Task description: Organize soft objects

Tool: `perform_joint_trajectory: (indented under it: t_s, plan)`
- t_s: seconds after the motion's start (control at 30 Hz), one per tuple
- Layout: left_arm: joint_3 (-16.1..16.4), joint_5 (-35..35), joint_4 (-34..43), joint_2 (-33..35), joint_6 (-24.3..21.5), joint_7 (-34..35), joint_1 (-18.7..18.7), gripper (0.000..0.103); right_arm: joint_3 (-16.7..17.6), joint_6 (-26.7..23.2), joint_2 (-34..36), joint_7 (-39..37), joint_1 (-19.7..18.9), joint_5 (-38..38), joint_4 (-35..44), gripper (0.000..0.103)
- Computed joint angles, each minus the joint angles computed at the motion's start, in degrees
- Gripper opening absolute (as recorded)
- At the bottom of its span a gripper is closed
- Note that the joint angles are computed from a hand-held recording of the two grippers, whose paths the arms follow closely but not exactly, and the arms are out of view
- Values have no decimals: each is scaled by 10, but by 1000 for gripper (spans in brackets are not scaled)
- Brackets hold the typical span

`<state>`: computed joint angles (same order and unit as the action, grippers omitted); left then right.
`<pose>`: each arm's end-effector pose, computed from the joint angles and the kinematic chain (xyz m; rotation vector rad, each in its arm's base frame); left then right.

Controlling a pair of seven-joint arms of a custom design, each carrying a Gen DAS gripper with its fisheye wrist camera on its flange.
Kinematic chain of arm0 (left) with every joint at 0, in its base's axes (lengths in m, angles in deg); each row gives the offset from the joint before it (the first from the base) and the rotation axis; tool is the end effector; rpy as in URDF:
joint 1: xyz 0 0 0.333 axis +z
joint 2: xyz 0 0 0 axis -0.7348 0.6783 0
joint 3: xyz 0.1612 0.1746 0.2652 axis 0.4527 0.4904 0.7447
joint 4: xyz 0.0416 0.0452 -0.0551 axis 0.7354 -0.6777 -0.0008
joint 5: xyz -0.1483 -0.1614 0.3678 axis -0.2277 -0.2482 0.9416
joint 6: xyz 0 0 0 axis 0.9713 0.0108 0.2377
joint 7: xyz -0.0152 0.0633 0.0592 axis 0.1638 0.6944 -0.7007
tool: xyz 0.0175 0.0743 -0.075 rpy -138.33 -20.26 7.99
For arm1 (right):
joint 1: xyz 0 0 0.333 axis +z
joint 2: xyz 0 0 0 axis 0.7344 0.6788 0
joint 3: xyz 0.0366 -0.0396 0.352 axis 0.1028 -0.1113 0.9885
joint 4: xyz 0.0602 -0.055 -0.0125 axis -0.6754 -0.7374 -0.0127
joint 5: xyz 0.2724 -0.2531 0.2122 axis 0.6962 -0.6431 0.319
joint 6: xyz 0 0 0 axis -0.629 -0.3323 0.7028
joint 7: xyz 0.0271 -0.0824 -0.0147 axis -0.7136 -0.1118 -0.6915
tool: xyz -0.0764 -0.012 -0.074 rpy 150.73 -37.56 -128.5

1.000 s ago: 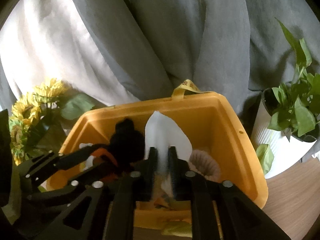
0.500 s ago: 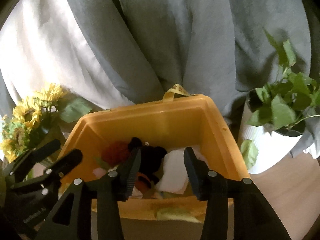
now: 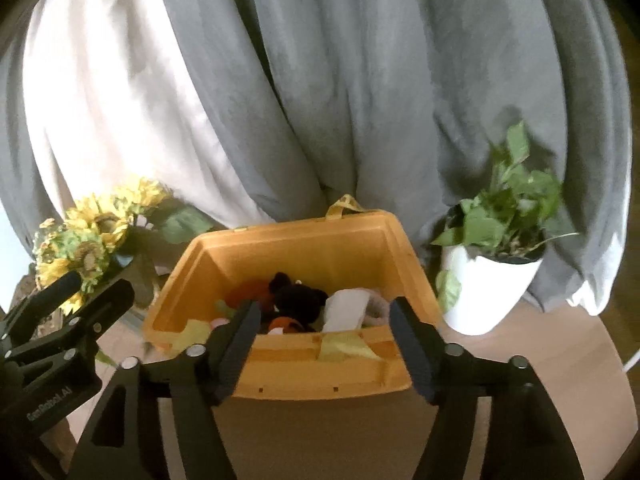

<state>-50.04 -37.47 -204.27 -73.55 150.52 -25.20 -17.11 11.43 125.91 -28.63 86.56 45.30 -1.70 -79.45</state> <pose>0.4399 -0.2285 0.5435 -1.5434 1.5857 -0.9527 0.4498 0.1878 0.5112 -1.5768 1.6537 -0.7342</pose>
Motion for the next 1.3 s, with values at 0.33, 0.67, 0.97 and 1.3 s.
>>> perform_joint_trajectory:
  t_s: [0.33,0.67,0.97,1.3]
  plan:
    - [34,-23,-73,-142,-29,-30,-55,103,38,-58,-139,32,0,16,-73,88]
    - [91,-28,-126,-211,-74,-29,-164,103,42,-93,-257,32,43,58,-144,90]
    - [103,-23,-158,-320,-164,-77,-238,103,22,-122,-351,-26,104,114,-196,90]
    - [110,0,-176,-419,-275,-123,-335,103,18,-206,-490,-82,190,180,-248,90]
